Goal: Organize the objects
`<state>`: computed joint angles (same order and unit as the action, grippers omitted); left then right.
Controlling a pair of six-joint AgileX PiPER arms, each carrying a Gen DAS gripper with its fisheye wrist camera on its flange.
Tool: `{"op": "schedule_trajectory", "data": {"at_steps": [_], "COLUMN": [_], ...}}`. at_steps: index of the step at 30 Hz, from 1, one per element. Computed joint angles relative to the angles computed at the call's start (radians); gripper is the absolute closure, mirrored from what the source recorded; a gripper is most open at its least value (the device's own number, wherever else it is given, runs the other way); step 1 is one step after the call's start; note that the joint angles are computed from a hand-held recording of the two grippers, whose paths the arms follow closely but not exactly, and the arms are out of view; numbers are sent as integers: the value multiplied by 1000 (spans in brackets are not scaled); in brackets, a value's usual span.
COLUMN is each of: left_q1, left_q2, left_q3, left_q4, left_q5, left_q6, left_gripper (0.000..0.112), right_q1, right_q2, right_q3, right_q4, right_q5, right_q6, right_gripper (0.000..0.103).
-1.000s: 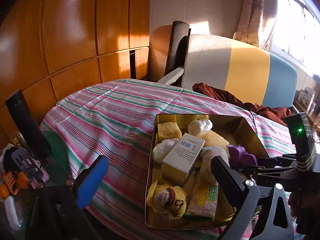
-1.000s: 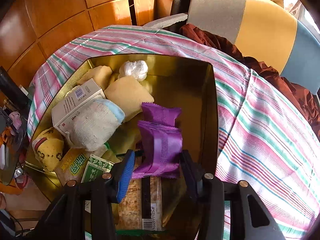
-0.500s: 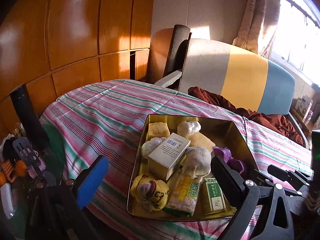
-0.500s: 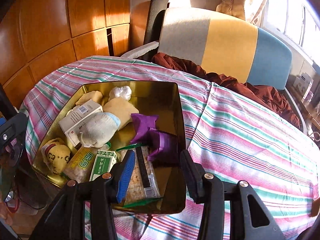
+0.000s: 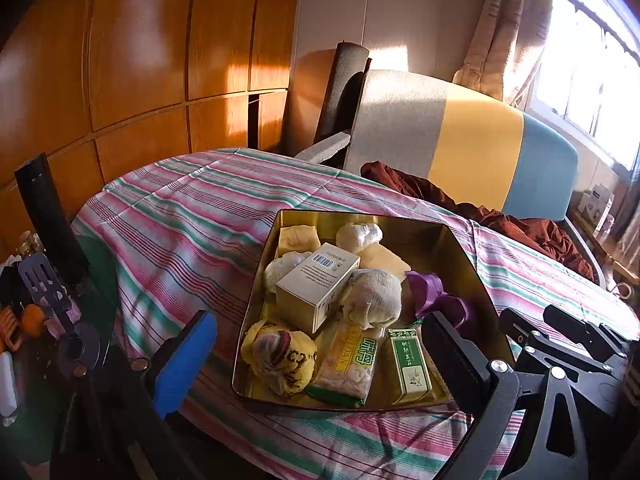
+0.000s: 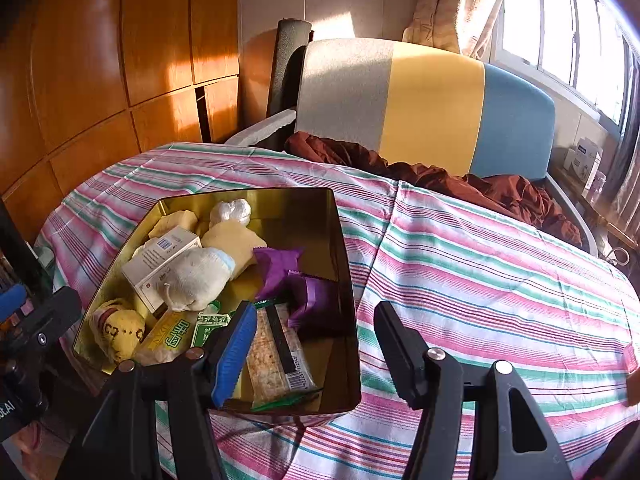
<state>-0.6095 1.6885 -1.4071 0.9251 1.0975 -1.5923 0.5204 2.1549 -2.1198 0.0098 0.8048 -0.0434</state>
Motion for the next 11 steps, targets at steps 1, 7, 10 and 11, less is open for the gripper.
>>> {"op": "schedule_trajectory", "data": {"at_steps": [1,7,10,11], "left_q1": [1,-3,1,3], "left_q2": [1,12,8,9], "left_q3": [2,13,22,21], "left_q4": [-2,23,21,18], "left_q5": [-2,15,3,3], "left_q6": [-1,-17,-22,-18], "left_gripper": [10,10,10,10], "right_q1": [1,14,17,17], "right_q2": [5,28,32,32], "right_q3": [-9,-32,-36,-36], "right_q4": [3,5,3,3], "right_q5": [6,24,25,25], "right_q6": [-3,-11,-9,-9], "right_gripper": [41,42,42,41]}}
